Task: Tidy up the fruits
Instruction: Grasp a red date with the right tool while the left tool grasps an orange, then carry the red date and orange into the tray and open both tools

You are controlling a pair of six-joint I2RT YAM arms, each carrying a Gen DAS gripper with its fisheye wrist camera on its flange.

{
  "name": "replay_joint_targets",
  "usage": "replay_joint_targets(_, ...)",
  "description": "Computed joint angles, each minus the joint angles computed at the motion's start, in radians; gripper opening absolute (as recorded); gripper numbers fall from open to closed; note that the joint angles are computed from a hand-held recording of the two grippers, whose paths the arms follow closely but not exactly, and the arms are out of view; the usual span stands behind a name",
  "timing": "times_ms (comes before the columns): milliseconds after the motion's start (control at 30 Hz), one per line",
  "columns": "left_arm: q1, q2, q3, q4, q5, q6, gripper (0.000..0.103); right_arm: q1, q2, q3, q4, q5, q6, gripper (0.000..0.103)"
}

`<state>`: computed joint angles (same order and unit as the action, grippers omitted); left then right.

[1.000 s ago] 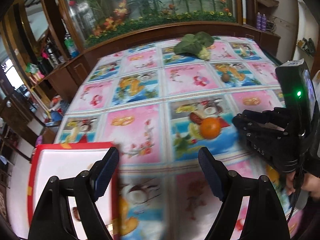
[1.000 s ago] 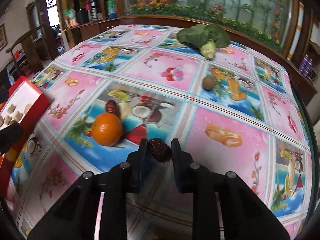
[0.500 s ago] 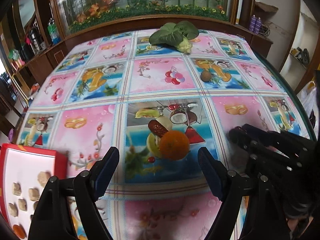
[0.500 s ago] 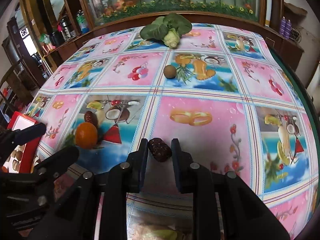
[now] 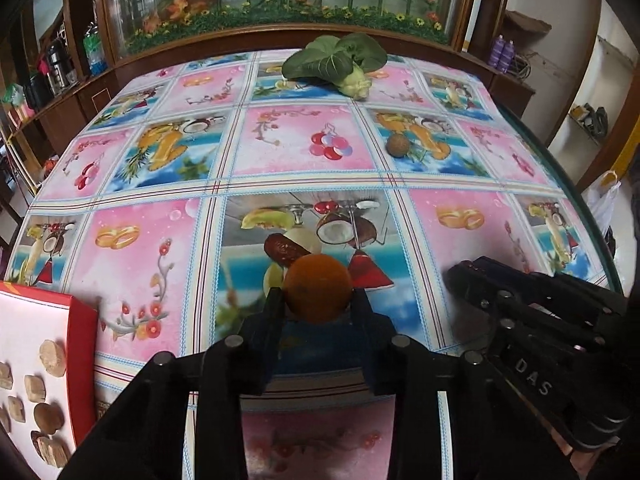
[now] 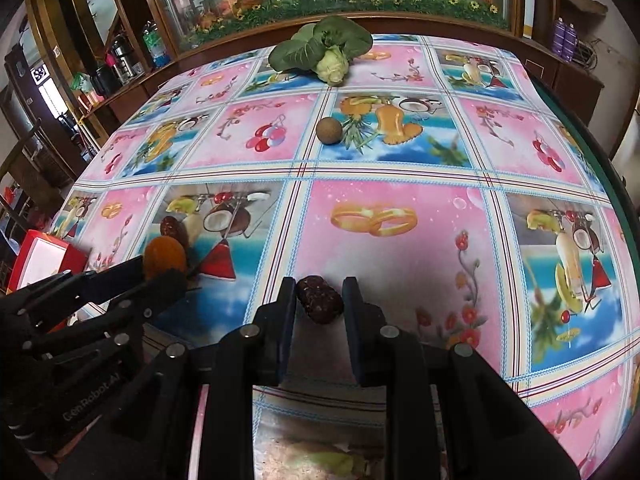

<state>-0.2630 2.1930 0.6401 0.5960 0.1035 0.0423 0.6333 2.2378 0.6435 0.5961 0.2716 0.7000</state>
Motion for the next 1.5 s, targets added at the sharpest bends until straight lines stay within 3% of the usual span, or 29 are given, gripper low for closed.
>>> replay_joint_targets(267, 0.031, -0.183, -0.224, 0.175, -0.055, 0.029, 0.033, 0.003, 0.002, -0.017, 0.070, -0.013, -0.013, 0.025)
replay_joint_targets(433, 0.104, -0.315, -0.375, 0.279, -0.078, 0.079, 0.033, 0.035, -0.022, -0.066, 0.183, 0.034, -0.030, 0.025)
replay_joint_targets(633, 0.282, -0.439, -0.496, 0.341, -0.002, 0.174, 0.033, 0.090, -0.028, -0.118, 0.344, 0.124, -0.050, 0.025)
replay_joint_targets(733, 0.400, -0.477, -0.530, 0.350, 0.076, 0.225, 0.033, 0.099, -0.012, -0.101, 0.359, 0.094, -0.022, 0.025)
replay_joint_targets(1100, 0.769, -0.371, -0.488, 0.367, 0.270, 0.381, 0.033, 0.311, 0.012, 0.047, 0.318, 0.117, 0.036, 0.026)
replay_joint_targets(1500, 0.976, -0.213, -0.367, 0.333, 0.350, 0.450, 0.033, 0.465, 0.119, 0.341, 0.205, 0.050, -0.010, 0.026)
